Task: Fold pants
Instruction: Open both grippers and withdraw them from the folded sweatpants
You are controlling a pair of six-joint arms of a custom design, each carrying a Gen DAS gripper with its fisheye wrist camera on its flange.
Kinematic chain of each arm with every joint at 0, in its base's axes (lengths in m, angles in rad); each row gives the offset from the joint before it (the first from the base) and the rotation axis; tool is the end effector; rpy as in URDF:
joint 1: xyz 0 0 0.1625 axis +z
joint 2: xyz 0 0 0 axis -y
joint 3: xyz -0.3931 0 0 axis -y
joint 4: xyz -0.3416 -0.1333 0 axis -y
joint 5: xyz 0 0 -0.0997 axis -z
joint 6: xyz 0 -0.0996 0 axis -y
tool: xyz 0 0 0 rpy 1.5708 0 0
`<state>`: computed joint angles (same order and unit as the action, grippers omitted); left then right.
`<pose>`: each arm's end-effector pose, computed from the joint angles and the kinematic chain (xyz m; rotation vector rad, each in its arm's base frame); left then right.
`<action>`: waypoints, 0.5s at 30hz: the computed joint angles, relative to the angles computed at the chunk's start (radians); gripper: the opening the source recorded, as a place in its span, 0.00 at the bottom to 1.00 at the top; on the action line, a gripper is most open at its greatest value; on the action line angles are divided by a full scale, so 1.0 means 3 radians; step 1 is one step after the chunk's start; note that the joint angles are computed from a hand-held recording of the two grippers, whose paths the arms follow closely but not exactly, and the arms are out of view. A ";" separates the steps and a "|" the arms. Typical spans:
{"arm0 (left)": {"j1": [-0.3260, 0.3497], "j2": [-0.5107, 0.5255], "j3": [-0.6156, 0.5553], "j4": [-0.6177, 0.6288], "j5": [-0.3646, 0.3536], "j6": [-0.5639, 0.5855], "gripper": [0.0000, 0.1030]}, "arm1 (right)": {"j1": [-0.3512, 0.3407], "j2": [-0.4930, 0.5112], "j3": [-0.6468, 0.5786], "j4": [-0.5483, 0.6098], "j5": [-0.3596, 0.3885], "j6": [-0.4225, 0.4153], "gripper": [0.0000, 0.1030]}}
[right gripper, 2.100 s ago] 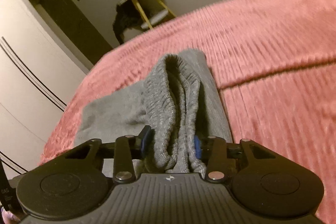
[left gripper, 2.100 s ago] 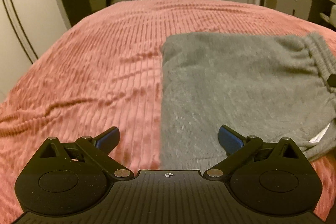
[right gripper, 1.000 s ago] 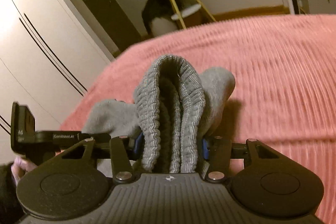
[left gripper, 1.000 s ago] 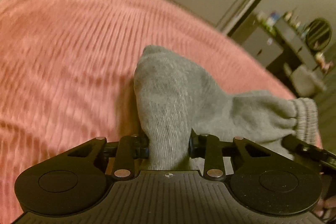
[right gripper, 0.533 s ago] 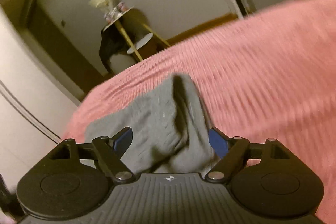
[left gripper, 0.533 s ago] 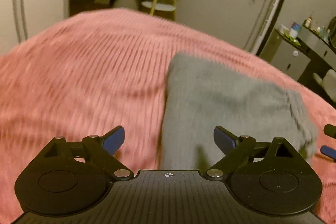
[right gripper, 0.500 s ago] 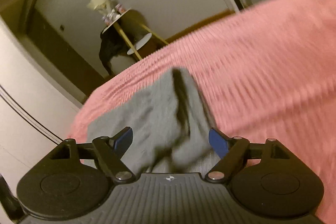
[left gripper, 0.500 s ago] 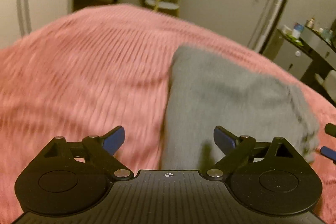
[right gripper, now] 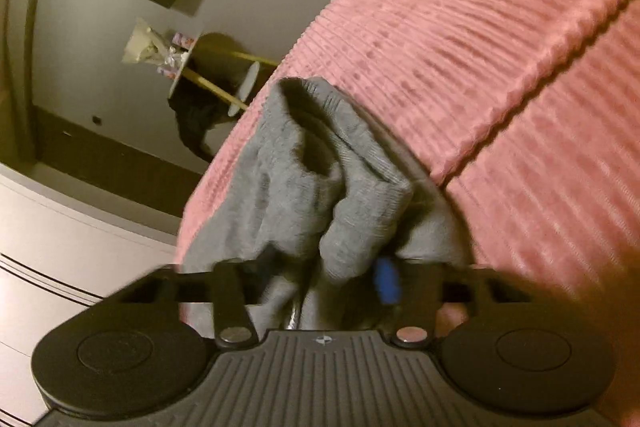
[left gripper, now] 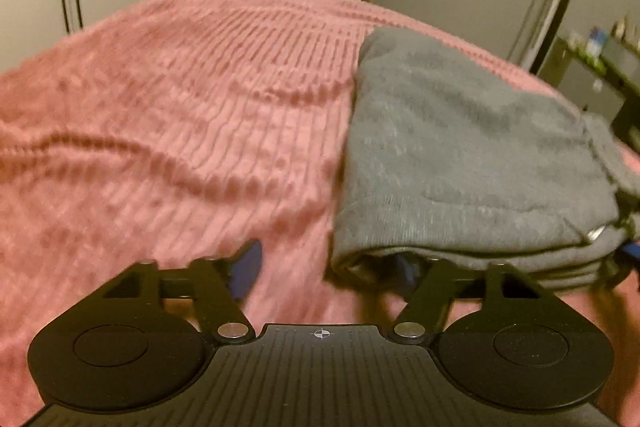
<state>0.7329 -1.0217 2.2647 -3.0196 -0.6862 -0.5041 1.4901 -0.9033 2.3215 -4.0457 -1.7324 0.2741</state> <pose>-0.1756 -0.4411 0.1330 0.2848 2.4017 -0.9067 0.0822 -0.4379 0.1721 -0.5952 -2.6048 1.5715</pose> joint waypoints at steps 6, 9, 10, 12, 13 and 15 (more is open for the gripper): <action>-0.0010 0.0045 0.0099 -0.0235 -0.0028 0.0030 0.54 | -0.0031 0.0371 0.0097 -0.0706 -0.0171 -0.0364 0.31; 0.0005 0.0011 0.0078 -0.0088 -0.0011 -0.0046 0.65 | -0.0176 0.0410 0.0144 -0.0784 0.0048 -0.0621 0.32; -0.0039 -0.0027 0.0065 0.0088 0.0076 -0.0105 0.73 | -0.0122 0.0325 0.0147 -0.0642 -0.0022 -0.0622 0.33; -0.0133 -0.0118 0.0108 0.0266 0.0206 -0.0197 0.79 | -0.0032 0.0145 0.0160 -0.0362 -0.0176 -0.0516 0.37; -0.0178 -0.0167 0.0156 0.0259 0.0242 -0.0213 0.81 | 0.0019 0.0103 0.0163 -0.0327 -0.0279 -0.0479 0.37; -0.0273 -0.0287 0.0241 0.0339 0.0300 -0.0330 0.93 | 0.0246 0.0072 0.0155 -0.0299 -0.0810 -0.0595 0.38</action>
